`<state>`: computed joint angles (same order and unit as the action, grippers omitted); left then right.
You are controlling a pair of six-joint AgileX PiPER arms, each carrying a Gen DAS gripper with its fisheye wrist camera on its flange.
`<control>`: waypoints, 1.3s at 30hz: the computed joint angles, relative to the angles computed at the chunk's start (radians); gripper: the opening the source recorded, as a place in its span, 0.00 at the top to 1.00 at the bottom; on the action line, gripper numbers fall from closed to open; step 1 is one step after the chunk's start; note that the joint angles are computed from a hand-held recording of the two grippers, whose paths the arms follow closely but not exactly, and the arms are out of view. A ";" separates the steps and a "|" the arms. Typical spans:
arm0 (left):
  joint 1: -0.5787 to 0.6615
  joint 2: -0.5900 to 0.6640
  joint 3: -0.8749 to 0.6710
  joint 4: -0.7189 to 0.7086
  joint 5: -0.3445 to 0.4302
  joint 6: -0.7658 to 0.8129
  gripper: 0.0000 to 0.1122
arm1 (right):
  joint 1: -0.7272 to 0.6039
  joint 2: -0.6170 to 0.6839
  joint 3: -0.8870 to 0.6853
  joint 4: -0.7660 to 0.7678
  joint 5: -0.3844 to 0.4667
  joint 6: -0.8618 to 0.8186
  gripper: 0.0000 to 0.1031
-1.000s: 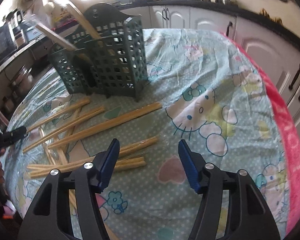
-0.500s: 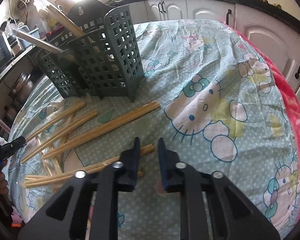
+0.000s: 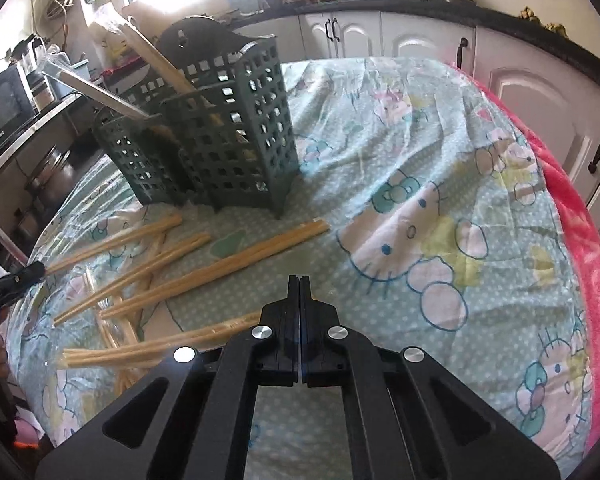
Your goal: Organize utensils
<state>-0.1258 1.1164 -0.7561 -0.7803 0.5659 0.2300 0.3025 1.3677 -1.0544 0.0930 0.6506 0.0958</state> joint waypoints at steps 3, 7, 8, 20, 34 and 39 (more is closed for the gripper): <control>0.000 -0.019 -0.014 0.025 0.004 -0.019 0.96 | -0.007 0.012 -0.003 -0.014 0.012 0.011 0.91; 0.008 -0.044 -0.027 0.039 0.015 -0.031 0.96 | -0.016 0.039 -0.005 -0.006 0.011 0.014 0.71; 0.011 -0.052 -0.031 0.043 0.019 -0.034 0.96 | -0.012 0.042 -0.003 -0.011 0.004 0.020 0.71; -0.014 -0.098 -0.098 0.123 0.037 -0.104 0.98 | 0.041 0.020 -0.023 0.047 -0.035 -0.075 0.99; -0.090 -0.158 -0.178 0.242 0.039 -0.218 0.98 | 0.174 -0.095 -0.180 0.051 0.015 -0.065 0.99; -0.114 -0.170 -0.211 0.263 0.044 -0.239 0.98 | 0.277 -0.099 -0.272 -0.027 0.042 -0.013 0.99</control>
